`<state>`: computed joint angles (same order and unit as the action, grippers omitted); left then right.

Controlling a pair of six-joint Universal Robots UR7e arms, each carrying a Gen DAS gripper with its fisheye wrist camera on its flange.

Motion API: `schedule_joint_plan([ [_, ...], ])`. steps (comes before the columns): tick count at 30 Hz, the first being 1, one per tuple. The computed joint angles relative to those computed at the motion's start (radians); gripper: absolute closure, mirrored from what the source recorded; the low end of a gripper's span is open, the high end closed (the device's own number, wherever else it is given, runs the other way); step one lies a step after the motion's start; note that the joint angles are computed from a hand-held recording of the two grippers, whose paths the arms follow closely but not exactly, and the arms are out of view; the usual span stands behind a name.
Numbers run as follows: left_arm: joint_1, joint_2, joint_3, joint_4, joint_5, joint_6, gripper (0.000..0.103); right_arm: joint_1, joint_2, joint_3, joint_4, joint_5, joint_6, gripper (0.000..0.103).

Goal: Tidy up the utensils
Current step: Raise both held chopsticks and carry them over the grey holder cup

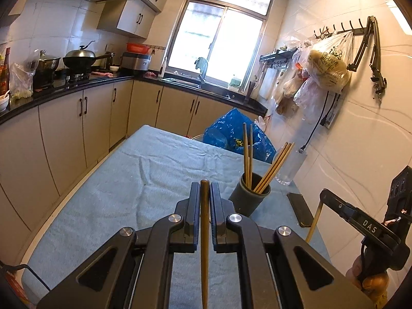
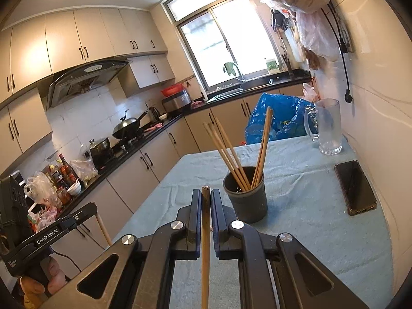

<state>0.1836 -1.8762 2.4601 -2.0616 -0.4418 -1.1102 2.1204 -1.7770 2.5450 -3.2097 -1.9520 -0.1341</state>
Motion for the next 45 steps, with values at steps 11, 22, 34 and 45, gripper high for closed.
schedule_joint_plan([
  [11, 0.03, 0.075, -0.005, -0.234, 0.004, 0.184, 0.097, -0.018, 0.02, -0.03, -0.027, -0.006, -0.009, 0.096],
  [22, 0.036, 0.115, -0.023, -0.387, 0.013, 0.339, 0.097, -0.042, 0.034, -0.057, -0.039, -0.004, -0.02, 0.096],
  [34, 0.067, 0.176, -0.076, -0.51, -0.041, 0.497, 0.097, -0.018, 0.072, -0.105, -0.084, -0.036, -0.056, 0.096],
  [45, 0.11, 0.362, -0.218, -0.837, -0.072, 0.854, 0.097, 0.016, 0.169, -0.231, -0.166, -0.08, -0.128, 0.096],
])
